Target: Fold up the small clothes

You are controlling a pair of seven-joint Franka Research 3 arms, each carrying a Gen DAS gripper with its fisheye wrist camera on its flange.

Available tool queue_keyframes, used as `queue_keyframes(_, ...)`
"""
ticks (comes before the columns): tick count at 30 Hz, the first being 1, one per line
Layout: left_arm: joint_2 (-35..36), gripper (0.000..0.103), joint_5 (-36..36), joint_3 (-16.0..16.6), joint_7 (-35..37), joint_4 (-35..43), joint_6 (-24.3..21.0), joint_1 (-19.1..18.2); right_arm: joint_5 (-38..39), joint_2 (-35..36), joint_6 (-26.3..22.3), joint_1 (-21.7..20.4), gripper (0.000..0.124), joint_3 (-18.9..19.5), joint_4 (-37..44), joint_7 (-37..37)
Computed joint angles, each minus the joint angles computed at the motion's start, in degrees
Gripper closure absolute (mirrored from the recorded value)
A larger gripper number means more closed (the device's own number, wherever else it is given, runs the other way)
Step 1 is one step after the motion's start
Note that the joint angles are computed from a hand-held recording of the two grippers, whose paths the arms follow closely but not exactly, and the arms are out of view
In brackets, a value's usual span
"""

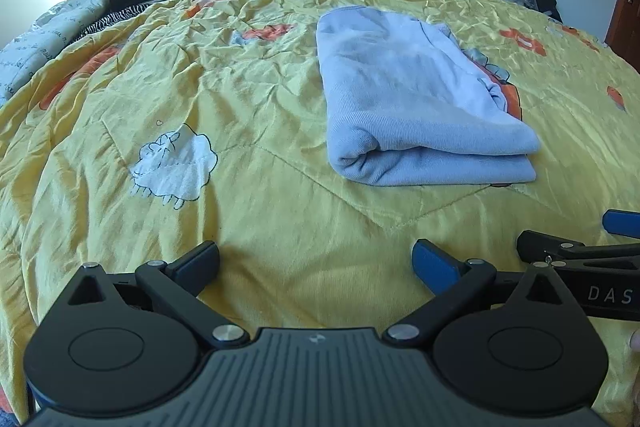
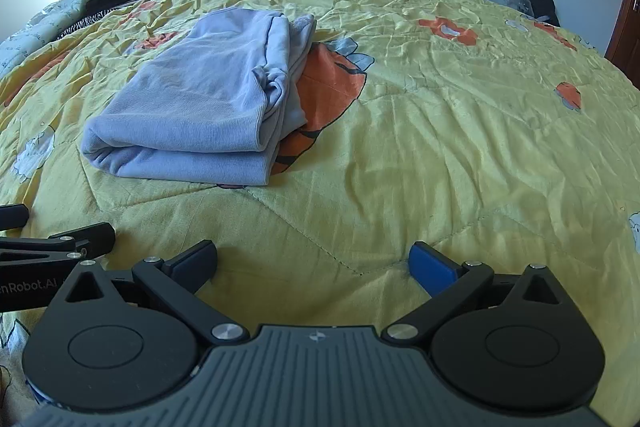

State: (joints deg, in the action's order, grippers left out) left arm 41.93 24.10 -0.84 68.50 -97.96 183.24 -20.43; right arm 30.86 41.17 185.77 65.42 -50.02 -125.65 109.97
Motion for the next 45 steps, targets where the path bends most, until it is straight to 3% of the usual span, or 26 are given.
queue_keyframes(24, -0.2, 0.0, -0.4, 0.3, 0.6, -0.6, 0.9, -0.2, 0.4, 0.0, 0.3, -0.2, 0.021, 0.3, 0.0, -0.4)
queue_keyframes(36, 0.7, 0.0, -1.6, 2.6, 2.3, -2.3, 7.5, -1.7, 3.9, 1.6, 2.1, 1.1, 0.021, -0.1, -0.1, -1.8)
queue_keyframes(45, 2.1, 0.0, -8.2, 5.9, 6.3, -3.6, 14.1, -5.1, 11.2, 4.6, 7.3, 2.5, 0.021, 1.1, -0.3, -4.6)
